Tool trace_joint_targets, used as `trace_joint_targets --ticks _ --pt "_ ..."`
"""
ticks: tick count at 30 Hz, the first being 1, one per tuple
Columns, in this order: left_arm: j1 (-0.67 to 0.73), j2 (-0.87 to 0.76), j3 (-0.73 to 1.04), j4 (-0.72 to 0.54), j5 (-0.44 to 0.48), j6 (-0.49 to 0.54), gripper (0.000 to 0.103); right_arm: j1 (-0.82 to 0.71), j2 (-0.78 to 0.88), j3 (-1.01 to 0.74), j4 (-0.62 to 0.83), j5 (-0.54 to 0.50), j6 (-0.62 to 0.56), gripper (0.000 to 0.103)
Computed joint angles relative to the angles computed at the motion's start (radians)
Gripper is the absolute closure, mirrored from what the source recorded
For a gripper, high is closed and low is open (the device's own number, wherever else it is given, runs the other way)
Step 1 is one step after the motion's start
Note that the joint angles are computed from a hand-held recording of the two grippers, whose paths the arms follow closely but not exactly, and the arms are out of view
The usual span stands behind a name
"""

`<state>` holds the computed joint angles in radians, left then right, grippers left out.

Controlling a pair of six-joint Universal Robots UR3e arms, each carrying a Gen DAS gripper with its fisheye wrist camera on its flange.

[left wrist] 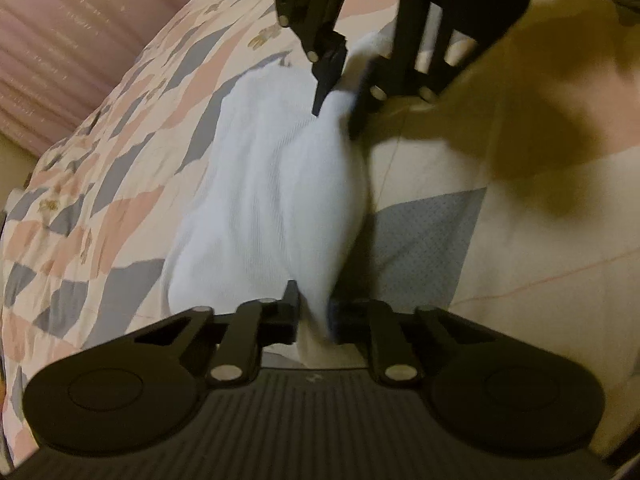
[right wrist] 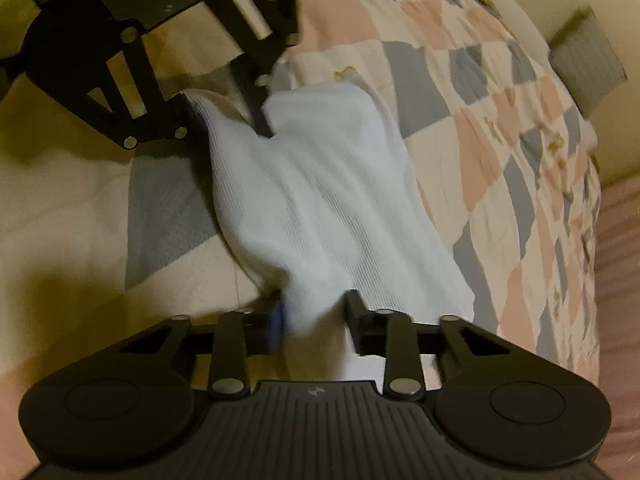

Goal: Fold clothes
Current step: 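Grasp the undershirt end with the left gripper while the right gripper grasps beside it, then carry the folded undershirt with both grippers toward the clothes stack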

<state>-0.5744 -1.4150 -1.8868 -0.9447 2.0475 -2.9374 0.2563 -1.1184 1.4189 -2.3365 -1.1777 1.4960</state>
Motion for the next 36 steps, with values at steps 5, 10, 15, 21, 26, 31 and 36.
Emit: trace_joint_targets --ticks 5,10,15,21,26,31,36 --pt "0.075 0.074 0.035 -0.03 -0.066 0.171 0.094 -0.031 -0.062 -0.046 0.121 0.036 0.096 0.095" --pt "0.212 0.099 0.157 -0.065 -0.208 0.407 0.094 -0.068 -0.123 -0.094 0.219 0.077 0.193 0.096" --pt "0.301 -0.027 0.421 -0.107 -0.342 0.627 0.095 -0.119 -0.138 -0.206 0.282 0.098 0.333 0.096" --pt "0.332 -0.202 0.703 -0.121 -0.51 0.841 0.095 -0.19 -0.187 -0.292 0.294 0.06 0.463 0.096" --pt "0.37 -0.186 0.65 -0.105 -0.694 1.005 0.095 -0.209 -0.34 -0.176 0.226 -0.062 0.576 0.096" --pt "0.458 0.004 0.274 -0.109 -0.851 1.219 0.095 -0.088 -0.568 0.164 0.111 -0.291 0.822 0.096" --pt "0.568 0.218 -0.108 -0.086 -0.907 1.414 0.095 0.163 -0.633 0.499 -0.021 -0.483 1.133 0.096"
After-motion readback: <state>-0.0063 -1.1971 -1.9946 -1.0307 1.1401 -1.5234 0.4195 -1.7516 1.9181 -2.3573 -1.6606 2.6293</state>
